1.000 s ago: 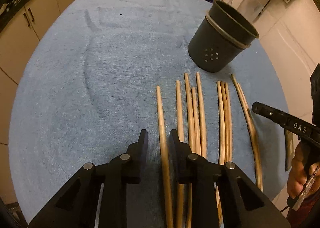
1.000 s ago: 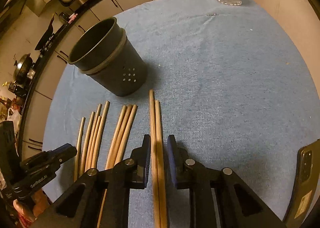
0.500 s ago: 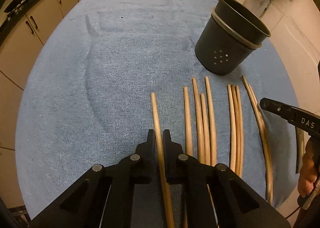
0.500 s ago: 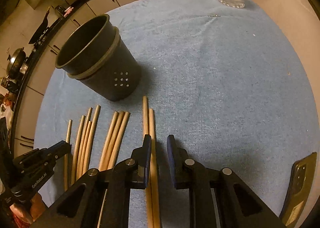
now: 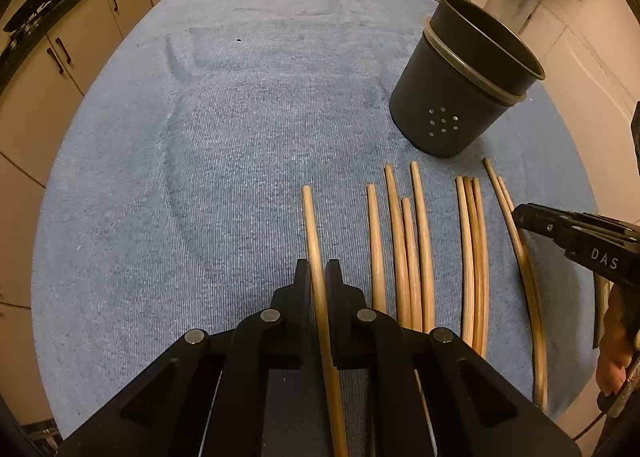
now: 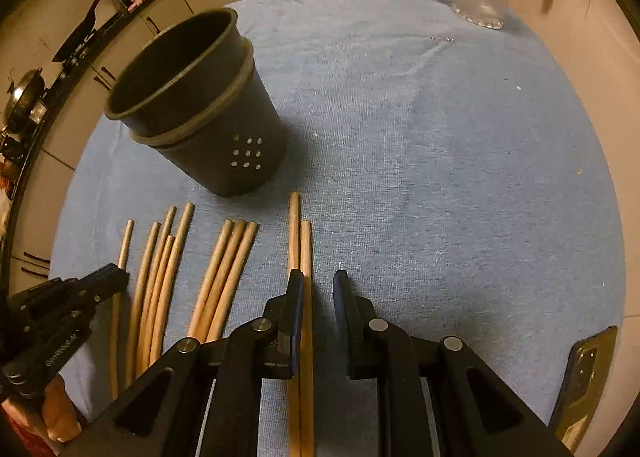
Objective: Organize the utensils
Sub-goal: 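Lift the held chopsticks upright with both grippers and carry them over the grey holder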
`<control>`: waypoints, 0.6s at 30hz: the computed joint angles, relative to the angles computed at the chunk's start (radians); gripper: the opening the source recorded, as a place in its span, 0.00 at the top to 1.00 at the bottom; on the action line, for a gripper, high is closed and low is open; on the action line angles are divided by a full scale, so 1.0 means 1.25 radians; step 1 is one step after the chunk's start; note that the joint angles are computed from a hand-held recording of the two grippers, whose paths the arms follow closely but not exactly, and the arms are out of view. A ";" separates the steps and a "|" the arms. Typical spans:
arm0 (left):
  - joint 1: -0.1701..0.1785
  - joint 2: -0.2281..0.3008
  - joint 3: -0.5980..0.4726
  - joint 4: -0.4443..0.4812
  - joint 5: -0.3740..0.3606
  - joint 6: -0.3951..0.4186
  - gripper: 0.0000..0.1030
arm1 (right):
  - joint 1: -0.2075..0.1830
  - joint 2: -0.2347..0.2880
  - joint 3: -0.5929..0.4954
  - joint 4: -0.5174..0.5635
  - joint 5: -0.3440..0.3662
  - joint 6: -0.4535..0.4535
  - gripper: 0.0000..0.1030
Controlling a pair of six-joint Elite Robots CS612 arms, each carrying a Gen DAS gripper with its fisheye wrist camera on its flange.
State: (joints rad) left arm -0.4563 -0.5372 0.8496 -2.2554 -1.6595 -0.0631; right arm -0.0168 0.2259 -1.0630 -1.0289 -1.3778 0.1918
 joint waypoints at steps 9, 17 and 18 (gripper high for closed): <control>-0.005 0.000 0.006 -0.023 0.026 -0.003 0.94 | 0.033 -0.029 0.057 -0.011 -0.131 -0.081 0.93; 0.003 -0.045 0.095 -0.155 -0.023 -0.030 0.94 | 0.000 0.000 -0.027 -0.080 -0.010 0.015 0.94; 0.003 -0.053 0.109 -0.179 -0.021 -0.034 0.94 | 0.001 0.007 -0.046 -0.097 -0.012 0.024 0.94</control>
